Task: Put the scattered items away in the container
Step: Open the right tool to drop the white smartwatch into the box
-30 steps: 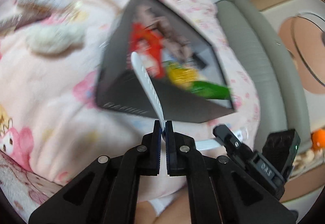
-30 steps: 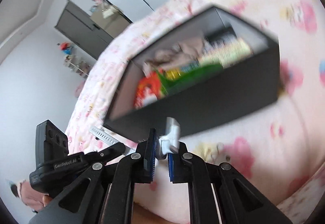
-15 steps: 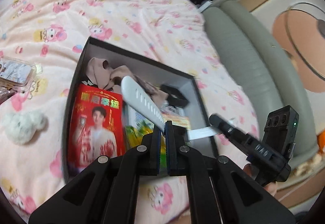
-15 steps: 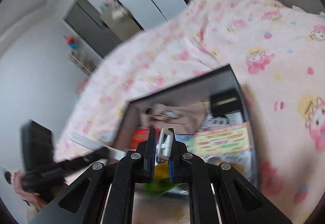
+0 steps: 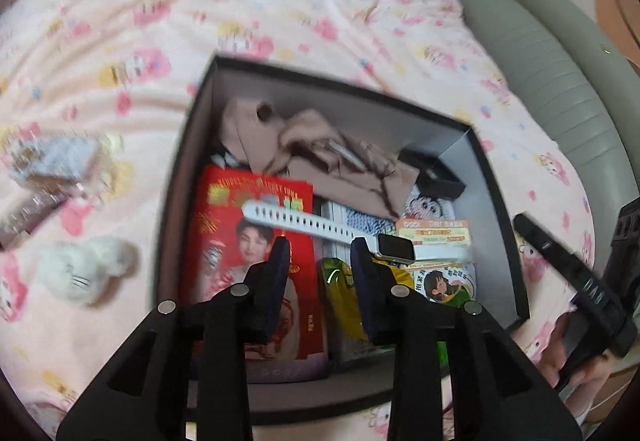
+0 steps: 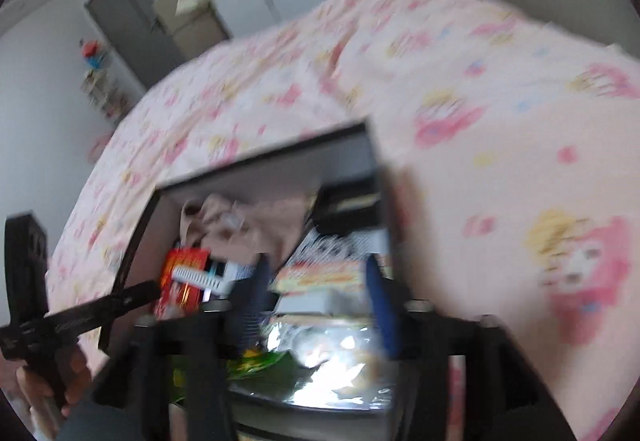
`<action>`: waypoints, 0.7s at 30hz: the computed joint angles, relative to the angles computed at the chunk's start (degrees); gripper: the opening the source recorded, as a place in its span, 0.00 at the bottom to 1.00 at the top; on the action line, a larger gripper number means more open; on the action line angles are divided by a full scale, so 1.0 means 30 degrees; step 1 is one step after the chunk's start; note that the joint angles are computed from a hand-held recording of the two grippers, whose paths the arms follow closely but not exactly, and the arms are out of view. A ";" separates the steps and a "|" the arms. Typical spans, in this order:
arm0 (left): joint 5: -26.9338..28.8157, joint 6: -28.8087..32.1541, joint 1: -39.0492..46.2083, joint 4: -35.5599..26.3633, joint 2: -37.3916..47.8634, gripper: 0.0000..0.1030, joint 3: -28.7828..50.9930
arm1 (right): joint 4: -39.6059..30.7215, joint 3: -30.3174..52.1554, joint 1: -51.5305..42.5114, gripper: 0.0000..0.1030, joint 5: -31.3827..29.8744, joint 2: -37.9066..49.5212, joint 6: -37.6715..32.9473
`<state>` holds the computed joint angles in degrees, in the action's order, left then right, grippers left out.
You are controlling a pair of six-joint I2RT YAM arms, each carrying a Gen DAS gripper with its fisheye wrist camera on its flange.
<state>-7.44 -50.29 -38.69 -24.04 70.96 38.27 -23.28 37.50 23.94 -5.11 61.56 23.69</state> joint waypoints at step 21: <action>0.4549 0.2091 0.1900 -0.0052 0.8910 0.10 0.5113 | 0.0086 0.2700 0.1347 0.36 -0.3008 0.7737 -0.0226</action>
